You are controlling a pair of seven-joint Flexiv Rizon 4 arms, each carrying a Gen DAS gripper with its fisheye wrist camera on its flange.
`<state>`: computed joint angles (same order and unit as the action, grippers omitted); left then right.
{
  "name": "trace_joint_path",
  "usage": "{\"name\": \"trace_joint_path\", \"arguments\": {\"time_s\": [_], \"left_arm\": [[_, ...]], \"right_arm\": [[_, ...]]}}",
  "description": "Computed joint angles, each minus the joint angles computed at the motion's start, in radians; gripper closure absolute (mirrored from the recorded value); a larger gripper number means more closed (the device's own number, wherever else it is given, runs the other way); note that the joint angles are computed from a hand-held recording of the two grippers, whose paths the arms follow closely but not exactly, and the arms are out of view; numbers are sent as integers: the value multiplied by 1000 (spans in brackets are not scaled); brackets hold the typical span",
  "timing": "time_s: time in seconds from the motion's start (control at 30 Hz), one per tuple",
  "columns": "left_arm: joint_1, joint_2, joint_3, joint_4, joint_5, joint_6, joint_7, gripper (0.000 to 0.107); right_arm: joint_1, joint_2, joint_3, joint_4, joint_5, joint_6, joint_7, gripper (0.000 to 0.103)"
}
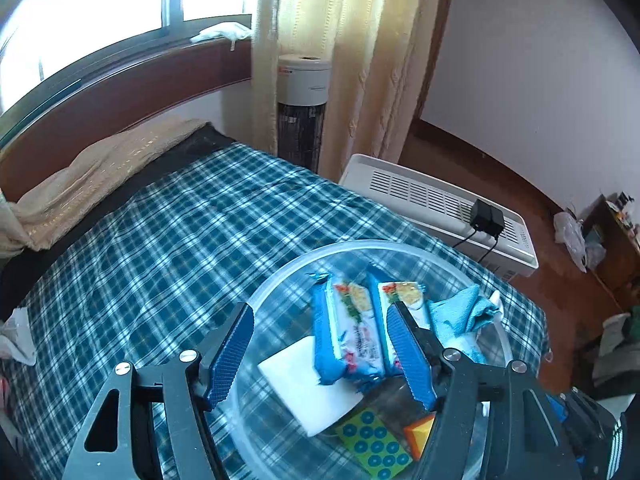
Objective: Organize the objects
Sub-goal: 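Open the right tool to drop the block in the basin while the left tool releases the packet, then withdraw both tools from the basin toward the remaining items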
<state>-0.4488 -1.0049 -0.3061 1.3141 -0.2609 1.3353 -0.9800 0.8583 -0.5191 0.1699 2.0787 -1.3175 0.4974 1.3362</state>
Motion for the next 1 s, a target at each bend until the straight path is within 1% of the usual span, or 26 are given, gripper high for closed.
{"name": "trace_joint_path", "arguments": {"time_s": [0.13, 0.2, 0.27, 0.33, 0.43, 0.8, 0.87, 0.93, 1.0], "left_arm": [[6, 13, 11, 29, 4, 28, -15, 34], [11, 21, 13, 49, 9, 52, -21, 28], [24, 30, 5, 75, 14, 87, -25, 20], [38, 40, -3, 99, 17, 113, -28, 18], [44, 56, 13, 127, 24, 138, -49, 15], [101, 97, 48, 218, 46, 216, -121, 13], [114, 107, 56, 239, 52, 235, -134, 13], [130, 117, 61, 261, 57, 255, -145, 13], [144, 126, 67, 278, 62, 271, -156, 13]], "right_arm": [[5, -5, -1, -15, 2, -5, -17, 64], [10, -7, -2, -25, 5, -11, -27, 64], [13, -8, -3, -32, 7, -16, -34, 64], [17, -10, -4, -40, 7, -19, -38, 64], [20, -18, -9, -56, 2, -15, -49, 61], [28, -62, -40, -136, -33, 29, -103, 59], [29, -71, -46, -152, -41, 40, -112, 58], [29, -82, -55, -172, -51, 55, -129, 54], [30, -97, -64, -198, -61, 71, -155, 52]]}}
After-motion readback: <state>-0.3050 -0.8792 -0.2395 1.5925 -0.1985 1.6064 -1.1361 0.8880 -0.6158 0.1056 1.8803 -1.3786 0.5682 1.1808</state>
